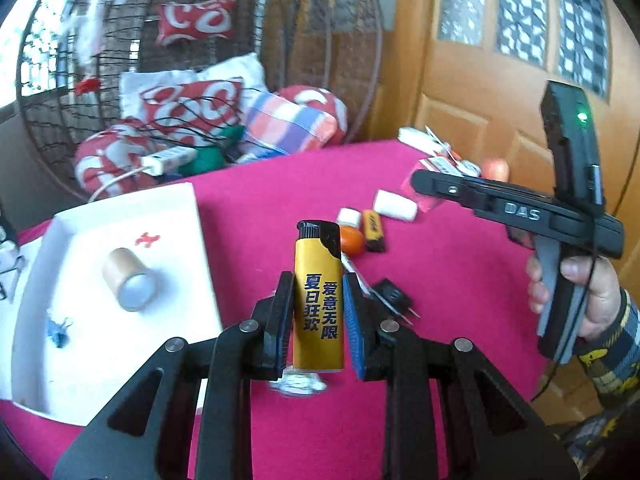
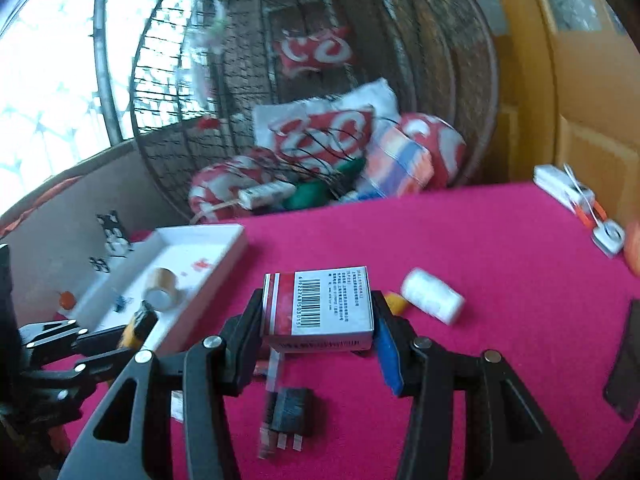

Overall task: Organize rigid objects
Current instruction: 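Lower the lighter and medicine box into the white tray and open both grippers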

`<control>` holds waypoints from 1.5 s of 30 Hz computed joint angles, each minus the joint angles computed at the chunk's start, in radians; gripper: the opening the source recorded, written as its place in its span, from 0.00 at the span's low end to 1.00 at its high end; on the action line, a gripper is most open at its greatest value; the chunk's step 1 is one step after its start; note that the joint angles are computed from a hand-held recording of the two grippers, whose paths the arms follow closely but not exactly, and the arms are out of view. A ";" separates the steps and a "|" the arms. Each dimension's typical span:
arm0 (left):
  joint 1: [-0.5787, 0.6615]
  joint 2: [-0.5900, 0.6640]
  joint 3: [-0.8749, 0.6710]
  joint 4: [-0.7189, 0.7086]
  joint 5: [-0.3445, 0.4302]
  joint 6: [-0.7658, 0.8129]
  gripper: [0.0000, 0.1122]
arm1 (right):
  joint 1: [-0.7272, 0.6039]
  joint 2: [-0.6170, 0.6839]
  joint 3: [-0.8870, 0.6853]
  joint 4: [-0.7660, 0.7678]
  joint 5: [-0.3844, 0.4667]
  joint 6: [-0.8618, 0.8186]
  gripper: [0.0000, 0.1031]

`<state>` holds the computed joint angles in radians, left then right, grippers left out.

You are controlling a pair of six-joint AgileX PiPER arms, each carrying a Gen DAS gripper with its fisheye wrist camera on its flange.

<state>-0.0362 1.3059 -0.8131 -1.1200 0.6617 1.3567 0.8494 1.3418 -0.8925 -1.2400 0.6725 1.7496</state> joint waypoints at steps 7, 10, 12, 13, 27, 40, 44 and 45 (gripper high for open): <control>0.192 0.027 -0.031 -0.061 0.045 0.046 0.21 | 0.021 0.091 -0.140 0.027 -0.011 -0.123 0.48; 0.264 0.046 -0.047 -0.067 0.039 0.043 0.21 | 0.030 0.132 -0.203 0.057 -0.015 -0.191 0.48; 0.293 0.057 -0.055 -0.071 0.003 0.044 0.21 | 0.032 0.159 -0.246 0.083 -0.022 -0.243 0.48; 0.302 0.065 -0.058 -0.076 -0.010 0.049 0.21 | 0.030 0.182 -0.279 0.106 -0.030 -0.281 0.48; 0.325 0.291 -0.267 -0.026 -0.135 -0.130 0.21 | -0.074 0.656 -0.925 0.734 -0.033 -0.948 0.49; 0.330 0.421 -0.335 0.036 -0.130 -0.232 0.21 | -0.100 1.008 -1.408 0.883 0.224 -1.063 0.49; 0.333 0.428 -0.335 0.023 -0.135 -0.219 0.21 | -0.103 1.041 -1.462 0.888 0.255 -1.070 0.49; 0.334 0.431 -0.339 0.026 -0.135 -0.223 0.21 | -0.103 1.050 -1.476 0.889 0.261 -1.074 0.49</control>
